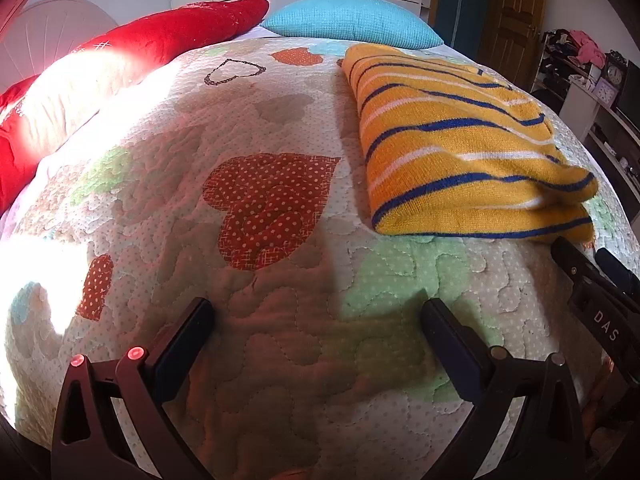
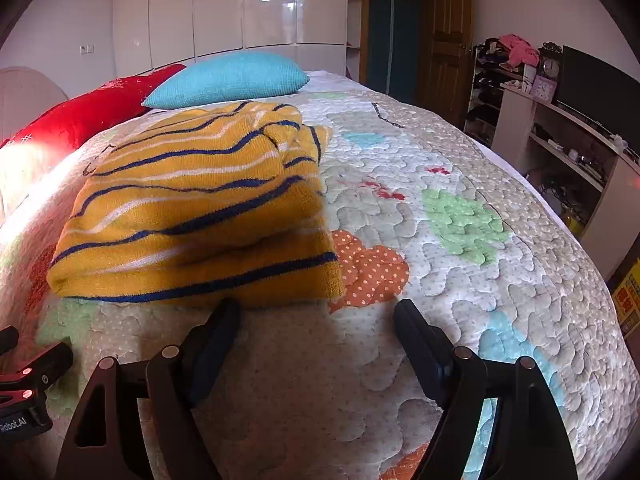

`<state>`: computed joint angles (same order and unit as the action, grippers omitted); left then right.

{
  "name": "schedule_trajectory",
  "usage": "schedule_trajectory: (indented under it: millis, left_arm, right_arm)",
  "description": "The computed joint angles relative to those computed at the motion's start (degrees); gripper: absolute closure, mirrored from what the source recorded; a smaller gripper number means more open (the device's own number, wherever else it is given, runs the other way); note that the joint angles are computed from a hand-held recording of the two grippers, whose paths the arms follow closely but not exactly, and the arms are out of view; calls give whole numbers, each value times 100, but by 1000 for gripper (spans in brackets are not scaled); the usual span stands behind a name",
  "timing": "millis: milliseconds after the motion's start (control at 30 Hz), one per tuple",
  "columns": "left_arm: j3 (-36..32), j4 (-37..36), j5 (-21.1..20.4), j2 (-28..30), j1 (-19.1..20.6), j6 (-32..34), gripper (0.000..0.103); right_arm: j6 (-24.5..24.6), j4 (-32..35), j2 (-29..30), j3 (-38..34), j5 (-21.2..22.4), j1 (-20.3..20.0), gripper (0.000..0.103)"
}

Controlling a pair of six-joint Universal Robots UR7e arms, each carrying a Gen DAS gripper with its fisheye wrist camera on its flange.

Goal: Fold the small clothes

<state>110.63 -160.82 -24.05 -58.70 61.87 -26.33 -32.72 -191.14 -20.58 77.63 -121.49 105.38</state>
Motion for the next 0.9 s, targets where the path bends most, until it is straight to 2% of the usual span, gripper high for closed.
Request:
schedule_trajectory:
  millis: [200,367,633,900]
  left_arm:
    - [-34,108,-128,-62,32,-55,0]
    - [86,-156,-101,-128,-56,-85,0]
    - [238,-537,738,-152,-430,176,0]
    - [191,-131,737,-233,-476,-65,0]
  right_arm:
    - [256,-156,-69,212,48,-32,12]
    - [7,-415,-103,392,4,10,10]
    - [-311,-1139,-103,526,254,59,10]
    - [-171,-987,-111,434,163,27,10]
